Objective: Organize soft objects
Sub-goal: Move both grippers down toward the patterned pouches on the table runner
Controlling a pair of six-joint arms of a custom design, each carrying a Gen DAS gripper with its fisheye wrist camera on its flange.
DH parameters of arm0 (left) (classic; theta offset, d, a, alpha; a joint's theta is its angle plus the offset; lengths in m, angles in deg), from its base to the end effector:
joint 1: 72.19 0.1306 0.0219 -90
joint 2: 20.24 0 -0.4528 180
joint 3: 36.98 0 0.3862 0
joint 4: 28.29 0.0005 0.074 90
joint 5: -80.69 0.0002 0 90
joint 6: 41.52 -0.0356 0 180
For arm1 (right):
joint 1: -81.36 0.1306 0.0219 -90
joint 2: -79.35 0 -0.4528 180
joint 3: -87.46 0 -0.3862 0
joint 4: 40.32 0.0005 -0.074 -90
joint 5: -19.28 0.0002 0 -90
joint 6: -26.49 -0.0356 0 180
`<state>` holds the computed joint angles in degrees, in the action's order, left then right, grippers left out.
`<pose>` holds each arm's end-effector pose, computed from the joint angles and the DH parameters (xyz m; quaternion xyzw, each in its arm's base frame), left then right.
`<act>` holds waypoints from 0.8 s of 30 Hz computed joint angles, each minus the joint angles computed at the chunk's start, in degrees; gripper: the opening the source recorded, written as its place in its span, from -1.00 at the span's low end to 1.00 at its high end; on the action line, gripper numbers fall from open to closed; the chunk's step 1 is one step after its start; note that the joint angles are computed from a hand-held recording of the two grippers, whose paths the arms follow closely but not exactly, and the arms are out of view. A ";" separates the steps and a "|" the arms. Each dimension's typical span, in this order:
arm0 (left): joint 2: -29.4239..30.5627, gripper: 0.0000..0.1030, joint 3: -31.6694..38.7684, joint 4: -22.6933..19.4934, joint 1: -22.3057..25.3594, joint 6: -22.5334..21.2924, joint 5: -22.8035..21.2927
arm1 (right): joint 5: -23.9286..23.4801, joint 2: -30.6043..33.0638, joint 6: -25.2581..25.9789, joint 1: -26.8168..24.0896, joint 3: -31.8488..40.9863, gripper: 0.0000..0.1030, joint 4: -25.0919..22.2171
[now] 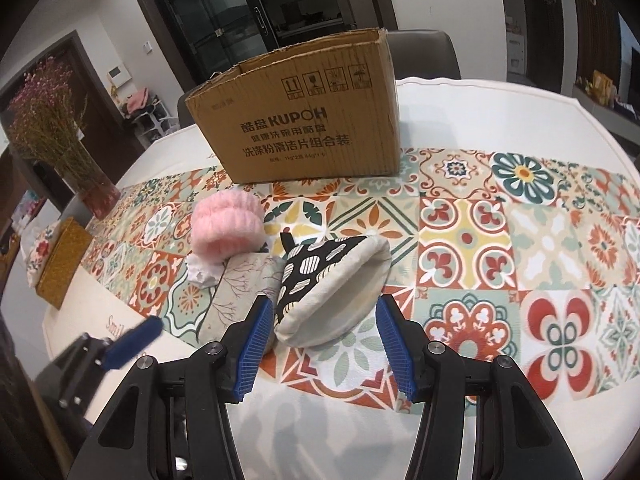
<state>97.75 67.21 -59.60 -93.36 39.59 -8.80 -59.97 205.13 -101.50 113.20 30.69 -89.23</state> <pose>0.6400 -0.2487 0.3605 0.2413 0.8922 -0.0449 0.3792 0.6326 0.3844 0.3954 0.0813 0.9368 0.1156 0.3200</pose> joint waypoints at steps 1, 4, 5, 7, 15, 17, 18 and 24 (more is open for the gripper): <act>0.35 0.00 0.07 0.03 -0.01 -0.05 0.02 | -0.32 0.11 -0.06 -0.11 -0.06 0.07 0.16; 1.30 0.00 0.50 0.10 0.00 -0.20 0.19 | -1.32 0.78 0.16 -0.38 0.22 0.07 0.69; 1.57 0.00 0.58 0.25 0.00 -0.42 0.24 | -1.49 0.98 0.25 -0.45 0.39 0.07 0.71; 2.10 0.00 0.77 0.56 -0.08 -0.90 0.15 | -1.64 1.30 0.27 -0.57 0.57 0.07 1.02; 3.97 0.00 2.17 -0.07 -0.42 -2.06 0.21 | -3.40 2.67 0.46 -1.14 1.56 0.06 1.84; 4.41 0.00 2.60 -0.48 -0.47 -2.13 0.27 | -3.89 3.00 0.30 -1.31 1.76 0.06 1.95; 4.66 0.00 2.86 -0.74 -0.51 -2.15 0.26 | -4.22 3.16 0.16 -1.42 1.83 0.06 2.11; 5.88 0.00 4.25 -1.67 -0.53 -1.96 0.19 | -6.25 4.34 0.11 -2.02 2.88 0.05 2.82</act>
